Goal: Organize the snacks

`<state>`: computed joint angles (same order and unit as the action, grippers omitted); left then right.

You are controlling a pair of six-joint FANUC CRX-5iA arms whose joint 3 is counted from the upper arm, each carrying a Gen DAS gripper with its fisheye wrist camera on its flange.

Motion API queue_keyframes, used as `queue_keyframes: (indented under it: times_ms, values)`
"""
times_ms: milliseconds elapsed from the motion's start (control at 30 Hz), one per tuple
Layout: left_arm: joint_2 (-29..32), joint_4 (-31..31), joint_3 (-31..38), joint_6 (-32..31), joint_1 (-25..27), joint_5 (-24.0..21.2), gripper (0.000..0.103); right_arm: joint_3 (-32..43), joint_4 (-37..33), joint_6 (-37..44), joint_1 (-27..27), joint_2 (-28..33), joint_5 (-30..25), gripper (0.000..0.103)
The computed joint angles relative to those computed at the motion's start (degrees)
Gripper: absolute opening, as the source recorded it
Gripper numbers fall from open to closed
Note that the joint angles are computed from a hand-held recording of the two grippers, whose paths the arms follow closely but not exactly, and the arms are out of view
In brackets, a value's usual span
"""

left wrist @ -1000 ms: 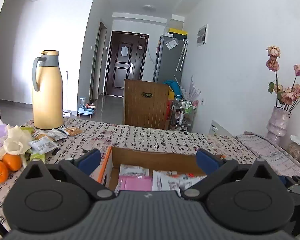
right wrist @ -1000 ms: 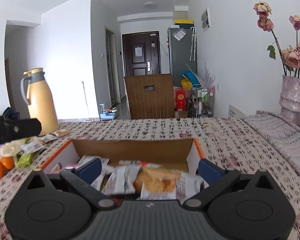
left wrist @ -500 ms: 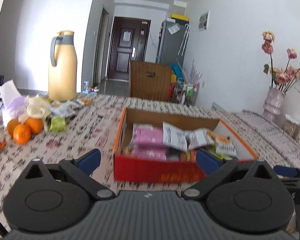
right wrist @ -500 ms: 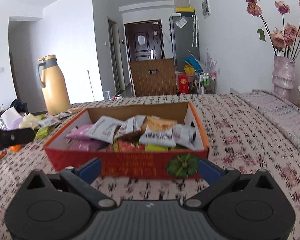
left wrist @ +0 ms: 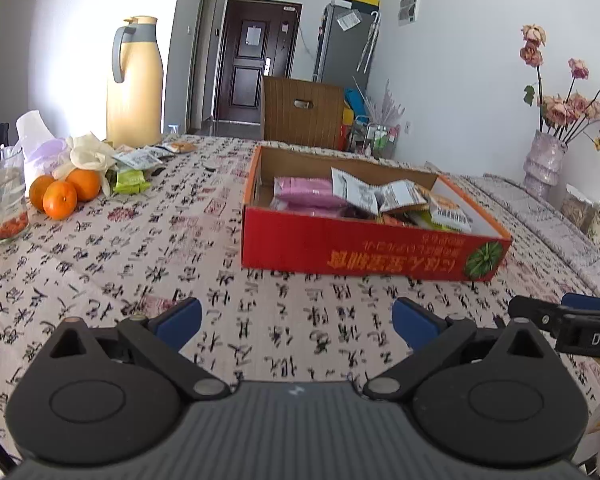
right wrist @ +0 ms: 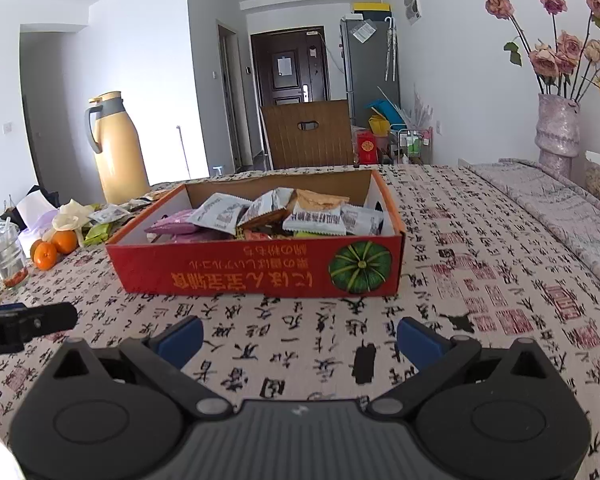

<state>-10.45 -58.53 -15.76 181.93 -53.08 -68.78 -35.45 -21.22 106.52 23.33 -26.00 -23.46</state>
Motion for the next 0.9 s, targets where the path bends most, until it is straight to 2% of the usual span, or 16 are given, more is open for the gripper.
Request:
queue_keyframes:
  times_ms: [900]
  values:
    - [1.4, 1.6, 0.9, -1.0, -0.7, -0.1, 0.103, 0.0, -3.2, 3.3, -2.0, -0.7, -2.6, 0.103]
